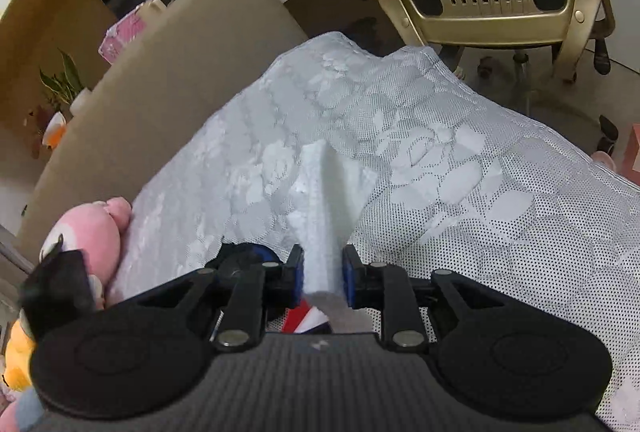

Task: Clean container
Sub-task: 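Grasp the foam rocket fins with the left tool while the right tool wipes them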

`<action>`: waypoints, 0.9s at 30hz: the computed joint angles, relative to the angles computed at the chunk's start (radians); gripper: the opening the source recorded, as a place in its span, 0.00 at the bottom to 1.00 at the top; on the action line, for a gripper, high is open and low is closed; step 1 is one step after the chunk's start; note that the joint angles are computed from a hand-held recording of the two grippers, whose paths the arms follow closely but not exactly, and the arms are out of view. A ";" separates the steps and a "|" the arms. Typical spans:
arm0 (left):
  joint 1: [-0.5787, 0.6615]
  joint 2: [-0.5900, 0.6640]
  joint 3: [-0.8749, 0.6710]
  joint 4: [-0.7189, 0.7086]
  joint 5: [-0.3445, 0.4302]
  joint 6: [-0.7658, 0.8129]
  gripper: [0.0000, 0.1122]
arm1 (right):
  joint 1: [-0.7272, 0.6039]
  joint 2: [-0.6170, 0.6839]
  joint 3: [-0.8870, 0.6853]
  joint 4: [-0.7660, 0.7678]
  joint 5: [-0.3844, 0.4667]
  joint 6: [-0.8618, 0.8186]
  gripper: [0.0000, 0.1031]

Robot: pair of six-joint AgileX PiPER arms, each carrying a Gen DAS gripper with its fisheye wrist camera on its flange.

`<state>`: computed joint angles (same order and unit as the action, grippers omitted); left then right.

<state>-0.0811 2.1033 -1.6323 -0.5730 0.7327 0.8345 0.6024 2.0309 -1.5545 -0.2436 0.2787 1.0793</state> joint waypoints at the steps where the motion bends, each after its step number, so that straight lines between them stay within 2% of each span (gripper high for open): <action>1: -0.011 0.012 -0.010 0.023 0.001 -0.004 0.90 | -0.001 -0.003 0.008 -0.003 -0.009 0.005 0.22; 3: -0.028 0.025 -0.015 0.057 0.003 0.000 0.89 | -0.002 -0.007 0.020 -0.001 -0.022 0.005 0.22; 4: -0.030 0.030 -0.020 0.069 0.017 -0.002 0.80 | -0.002 -0.008 0.024 -0.007 -0.026 0.010 0.22; 5: -0.028 0.037 -0.029 0.077 0.037 -0.009 0.52 | -0.002 -0.008 0.025 -0.014 -0.027 0.017 0.22; 6: -0.023 0.044 -0.040 0.083 0.055 -0.020 0.44 | -0.002 -0.006 0.024 -0.015 -0.027 0.017 0.22; 8: -0.010 0.054 -0.056 0.075 0.088 -0.023 0.43 | -0.003 -0.001 0.020 -0.007 -0.028 0.010 0.22; 10: 0.017 0.041 -0.045 0.021 0.103 0.018 0.38 | -0.004 0.006 0.012 0.018 -0.022 -0.010 0.22; 12: 0.045 0.014 -0.015 -0.039 0.110 0.067 0.38 | -0.005 0.012 0.004 0.045 -0.015 -0.033 0.22; 17: 0.065 -0.045 0.067 -0.040 0.060 0.044 0.38 | -0.010 0.008 0.009 0.146 -0.036 -0.133 0.23; 20: 0.066 -0.044 0.085 -0.058 0.051 0.060 0.38 | -0.011 0.035 -0.047 0.203 0.024 -0.185 0.23; 23: 0.048 -0.015 0.064 -0.011 0.061 0.035 0.40 | 0.002 0.050 -0.092 0.147 0.091 -0.142 0.23; 27: 0.037 0.010 0.064 -0.006 0.037 0.075 0.45 | 0.027 0.083 -0.172 0.077 0.192 -0.114 0.23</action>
